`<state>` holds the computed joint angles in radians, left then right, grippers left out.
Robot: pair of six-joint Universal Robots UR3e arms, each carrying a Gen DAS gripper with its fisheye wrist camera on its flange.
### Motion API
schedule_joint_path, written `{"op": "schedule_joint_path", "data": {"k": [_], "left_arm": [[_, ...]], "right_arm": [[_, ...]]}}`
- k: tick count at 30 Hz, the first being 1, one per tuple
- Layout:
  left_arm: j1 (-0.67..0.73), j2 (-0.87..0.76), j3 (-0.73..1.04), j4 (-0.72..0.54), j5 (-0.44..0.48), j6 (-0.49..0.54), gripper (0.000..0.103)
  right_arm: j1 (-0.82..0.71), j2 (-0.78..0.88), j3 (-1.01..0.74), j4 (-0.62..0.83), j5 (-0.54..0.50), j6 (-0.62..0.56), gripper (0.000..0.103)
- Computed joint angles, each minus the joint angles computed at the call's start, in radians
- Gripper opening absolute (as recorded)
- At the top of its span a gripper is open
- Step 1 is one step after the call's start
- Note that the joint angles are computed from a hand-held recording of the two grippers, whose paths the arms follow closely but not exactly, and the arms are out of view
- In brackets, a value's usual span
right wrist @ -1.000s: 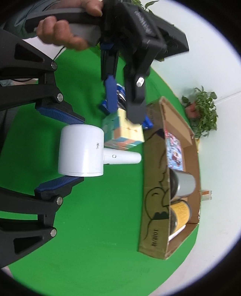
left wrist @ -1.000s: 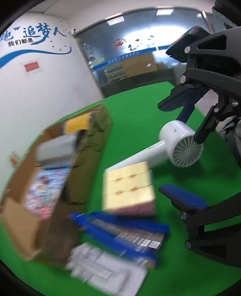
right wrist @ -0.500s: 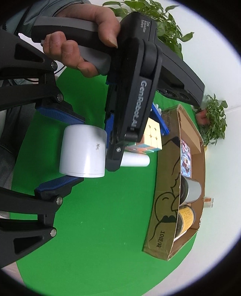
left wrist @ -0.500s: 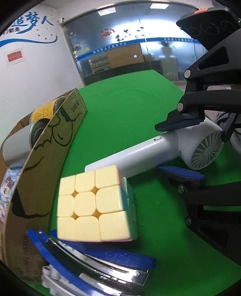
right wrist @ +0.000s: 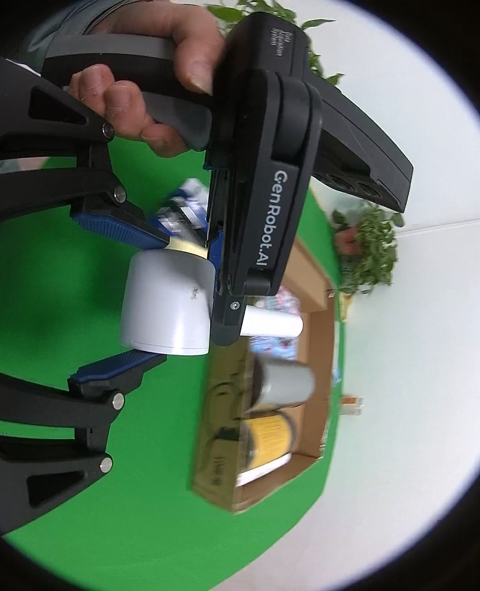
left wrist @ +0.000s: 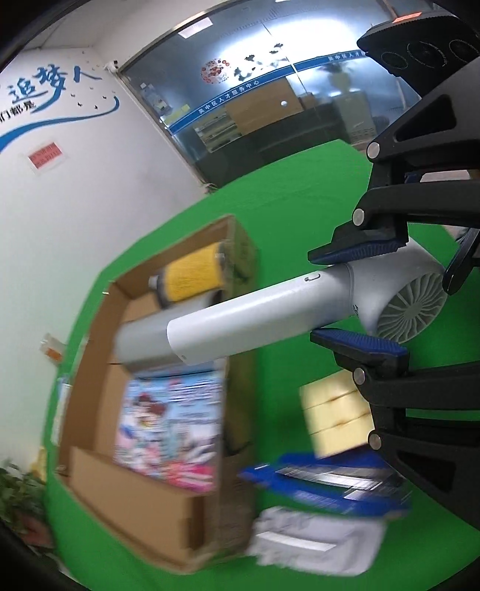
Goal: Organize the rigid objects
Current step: 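Grasp the white hair dryer head with the left gripper and lift it, then carry the hair dryer into the box beside the game box, open left gripper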
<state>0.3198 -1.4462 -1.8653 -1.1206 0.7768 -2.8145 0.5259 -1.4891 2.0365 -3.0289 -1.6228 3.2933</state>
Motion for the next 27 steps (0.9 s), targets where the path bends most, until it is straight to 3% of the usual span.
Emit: {"op": "schedule_joint_path", "data": {"k": [7, 14, 15, 17, 19, 22, 27], "left_arm": [[0.082, -0.179, 0.339, -0.169, -0.007, 0.121, 0.032], [0.086, -0.514, 0.776, -0.289, 0.029, 0.134, 0.031], [0.084, -0.572, 0.848, -0.307, 0.042, 0.130, 0.029], [0.083, -0.669, 0.965, -0.352, 0.056, 0.131, 0.022], [0.083, -0.776, 1.100, -0.439, 0.039, 0.165, 0.021], [0.063, -0.822, 1.120, -0.385, 0.095, 0.123, 0.020], [0.083, -0.859, 1.137, -0.386, 0.074, 0.098, 0.020]], "right_arm": [[-0.015, 0.202, -0.324, 0.076, 0.017, -0.028, 0.054], [-0.062, 0.438, -0.712, 0.275, 0.097, -0.015, 0.053], [-0.069, 0.471, -0.763, 0.306, 0.118, -0.017, 0.052], [-0.073, 0.541, -0.879, 0.382, 0.131, -0.020, 0.034], [-0.085, 0.592, -0.956, 0.426, 0.184, -0.028, 0.033], [-0.062, 0.649, -1.039, 0.458, 0.138, -0.046, 0.032], [-0.103, 0.667, -1.051, 0.517, 0.211, -0.009, 0.033]]}}
